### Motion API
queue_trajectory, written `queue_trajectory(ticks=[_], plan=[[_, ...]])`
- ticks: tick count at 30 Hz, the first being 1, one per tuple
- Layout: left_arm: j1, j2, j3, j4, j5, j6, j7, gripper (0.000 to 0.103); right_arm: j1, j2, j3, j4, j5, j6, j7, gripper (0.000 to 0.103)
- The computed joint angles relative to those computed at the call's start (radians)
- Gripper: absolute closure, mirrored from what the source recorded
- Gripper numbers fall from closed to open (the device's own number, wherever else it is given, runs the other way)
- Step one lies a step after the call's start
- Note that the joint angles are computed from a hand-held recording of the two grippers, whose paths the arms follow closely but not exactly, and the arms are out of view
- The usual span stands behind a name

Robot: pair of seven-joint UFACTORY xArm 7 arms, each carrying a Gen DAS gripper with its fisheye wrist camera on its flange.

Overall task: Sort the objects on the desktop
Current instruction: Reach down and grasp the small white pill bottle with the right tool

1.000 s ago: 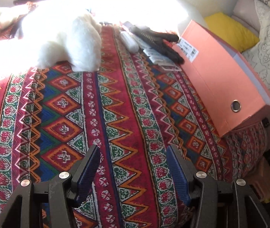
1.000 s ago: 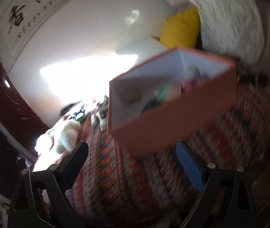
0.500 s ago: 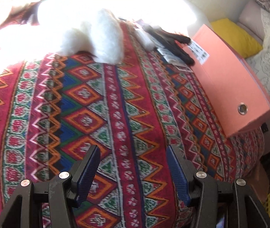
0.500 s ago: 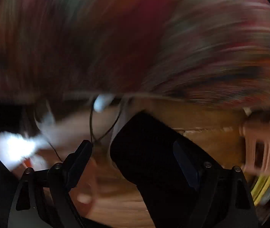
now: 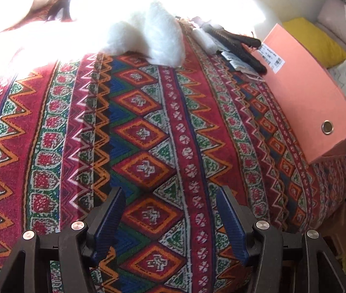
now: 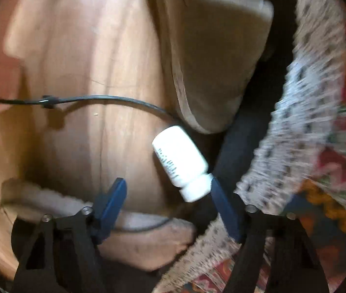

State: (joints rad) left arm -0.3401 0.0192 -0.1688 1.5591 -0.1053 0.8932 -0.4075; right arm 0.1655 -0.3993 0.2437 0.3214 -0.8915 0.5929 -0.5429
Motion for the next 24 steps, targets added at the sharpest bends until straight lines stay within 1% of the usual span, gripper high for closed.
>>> queue_trajectory(ticks=[1,2,5,6,7,8,11,12,14,15,16,17,18,20,21,22,24], plan=[[0.002,-0.003,0.002,-0.009,0.004,0.006,-0.004,0.038,-0.036,0.040,0.017,0.017,-0.074,-0.020,0.055,0.033],[0.004,-0.008,0.004,-0.018,0.005,0.009,-0.006,0.038,-0.048,0.073,0.020,0.032,-0.122,-0.025,0.073,0.034],[0.010,-0.023,0.007,-0.044,-0.005,-0.002,0.012,0.038,-0.056,0.172,0.004,0.079,-0.263,-0.022,0.123,0.035],[0.010,-0.024,0.006,-0.044,0.001,0.000,0.013,0.038,-0.063,0.200,0.009,0.097,-0.270,-0.014,0.107,0.038],[0.009,-0.024,0.005,-0.044,0.004,0.003,0.015,0.038,-0.029,0.200,-0.014,0.104,-0.236,0.011,0.087,0.043],[0.009,-0.024,0.004,-0.043,0.006,0.004,0.015,0.038,-0.004,0.195,-0.025,0.116,-0.164,0.045,0.038,0.056],[0.010,-0.024,0.004,-0.038,0.003,0.003,0.010,0.038,0.050,0.190,-0.039,0.162,0.017,0.157,-0.076,0.057],[0.011,-0.024,0.005,-0.034,0.003,0.001,0.010,0.038,0.049,0.179,-0.032,0.170,0.075,0.179,-0.110,0.057],[0.012,-0.026,0.005,-0.029,0.004,-0.004,0.009,0.038,0.115,0.063,-0.062,0.177,0.273,0.260,-0.221,0.057],[0.012,-0.030,0.005,-0.028,0.001,-0.011,0.011,0.038,0.182,0.009,-0.112,0.188,0.344,0.313,-0.249,0.057],[0.012,-0.032,0.005,-0.026,0.000,-0.017,0.013,0.038,0.210,-0.029,-0.131,0.234,0.448,0.408,-0.258,0.057],[0.011,-0.034,0.004,-0.022,0.002,-0.022,0.013,0.038,0.203,-0.059,-0.126,0.298,0.553,0.513,-0.265,0.057],[0.011,-0.036,0.003,-0.018,0.003,-0.028,0.013,0.038,0.157,-0.078,-0.093,0.373,0.657,0.618,-0.269,0.057],[0.010,-0.040,0.002,-0.011,0.006,-0.039,0.014,0.038,0.143,-0.090,-0.116,0.561,0.792,0.818,-0.247,0.057],[0.009,-0.041,0.001,-0.008,0.009,-0.046,0.015,0.037,0.131,-0.086,-0.137,0.665,0.861,0.898,-0.232,0.057],[0.009,-0.043,0.000,-0.004,0.011,-0.052,0.016,0.037,0.117,-0.088,-0.164,0.770,0.923,0.948,-0.219,0.057],[0.007,-0.046,-0.002,0.000,0.022,-0.061,0.011,0.035,0.093,-0.070,-0.217,0.979,1.056,1.003,-0.165,0.057]])
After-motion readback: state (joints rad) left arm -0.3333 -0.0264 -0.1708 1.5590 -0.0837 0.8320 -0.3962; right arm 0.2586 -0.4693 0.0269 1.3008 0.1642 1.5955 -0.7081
